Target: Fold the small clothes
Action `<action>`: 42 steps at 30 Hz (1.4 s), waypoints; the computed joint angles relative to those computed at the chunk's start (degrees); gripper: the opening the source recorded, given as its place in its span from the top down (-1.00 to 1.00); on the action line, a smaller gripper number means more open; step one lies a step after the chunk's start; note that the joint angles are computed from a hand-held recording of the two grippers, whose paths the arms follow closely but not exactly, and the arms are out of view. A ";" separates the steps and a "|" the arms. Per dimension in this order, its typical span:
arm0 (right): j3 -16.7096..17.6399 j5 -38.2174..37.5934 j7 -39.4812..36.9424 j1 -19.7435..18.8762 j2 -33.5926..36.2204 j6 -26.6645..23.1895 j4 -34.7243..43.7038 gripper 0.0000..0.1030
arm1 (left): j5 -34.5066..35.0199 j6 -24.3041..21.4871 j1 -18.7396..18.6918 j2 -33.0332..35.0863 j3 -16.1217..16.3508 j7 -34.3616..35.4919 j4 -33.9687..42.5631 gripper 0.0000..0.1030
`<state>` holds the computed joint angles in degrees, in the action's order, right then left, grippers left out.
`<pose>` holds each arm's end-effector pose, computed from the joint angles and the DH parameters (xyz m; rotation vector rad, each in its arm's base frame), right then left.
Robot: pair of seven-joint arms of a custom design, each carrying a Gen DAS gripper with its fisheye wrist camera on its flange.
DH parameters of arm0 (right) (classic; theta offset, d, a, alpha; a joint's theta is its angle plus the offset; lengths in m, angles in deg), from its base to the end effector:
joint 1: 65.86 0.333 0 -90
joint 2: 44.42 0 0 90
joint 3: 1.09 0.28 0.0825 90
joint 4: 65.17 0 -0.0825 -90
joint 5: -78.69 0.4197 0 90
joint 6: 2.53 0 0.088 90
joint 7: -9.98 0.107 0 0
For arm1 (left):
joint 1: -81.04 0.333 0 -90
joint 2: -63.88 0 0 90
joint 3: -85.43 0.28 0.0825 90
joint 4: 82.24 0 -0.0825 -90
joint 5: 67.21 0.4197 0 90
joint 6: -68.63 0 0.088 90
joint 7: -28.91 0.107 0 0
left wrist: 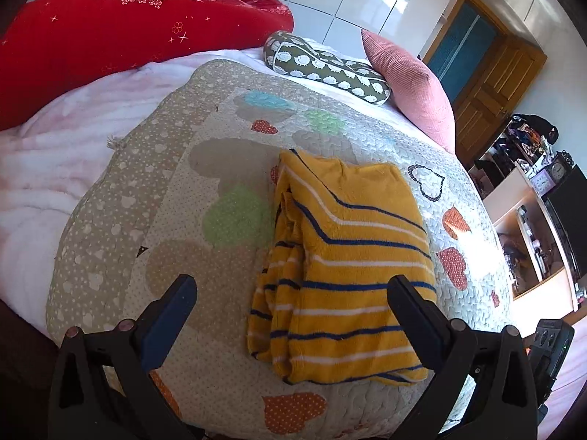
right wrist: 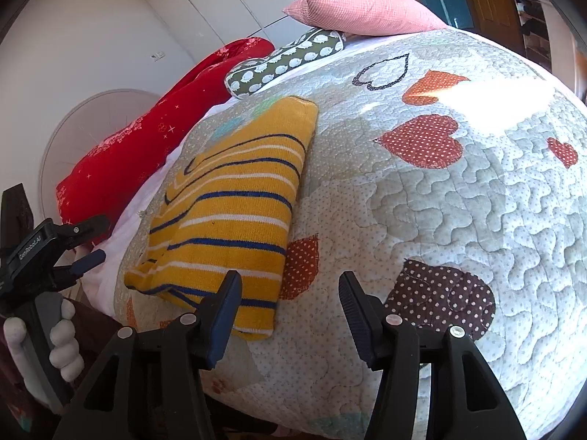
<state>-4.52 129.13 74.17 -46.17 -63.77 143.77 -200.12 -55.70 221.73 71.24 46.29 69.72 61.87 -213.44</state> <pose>0.5096 0.1366 0.4654 -1.7186 1.5380 0.0846 0.4903 -0.2482 0.4982 -2.2563 1.5187 -0.9255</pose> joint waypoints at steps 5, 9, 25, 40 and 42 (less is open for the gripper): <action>-1.19 5.55 -2.60 -1.59 11.20 -7.15 12.03 -0.35 | -32.37 6.61 -9.57 8.89 11.71 29.26 3.83 -1.00; 0.37 9.48 -0.25 -4.94 22.27 -11.90 23.68 -0.36 | -48.14 4.01 -9.56 17.34 12.62 46.91 11.91 -1.00; 11.63 10.84 6.05 -15.74 43.94 -18.51 52.65 0.44 | -59.49 -1.77 0.65 28.88 1.48 58.48 27.96 0.05; 10.36 -15.24 18.00 -14.83 47.80 -7.78 59.60 0.30 | -23.32 -3.10 -2.28 39.11 4.78 31.90 41.45 -0.04; 11.61 -14.25 14.46 -15.25 43.29 -4.72 54.09 0.31 | -18.82 -0.86 -2.87 33.28 5.95 28.43 34.74 -0.04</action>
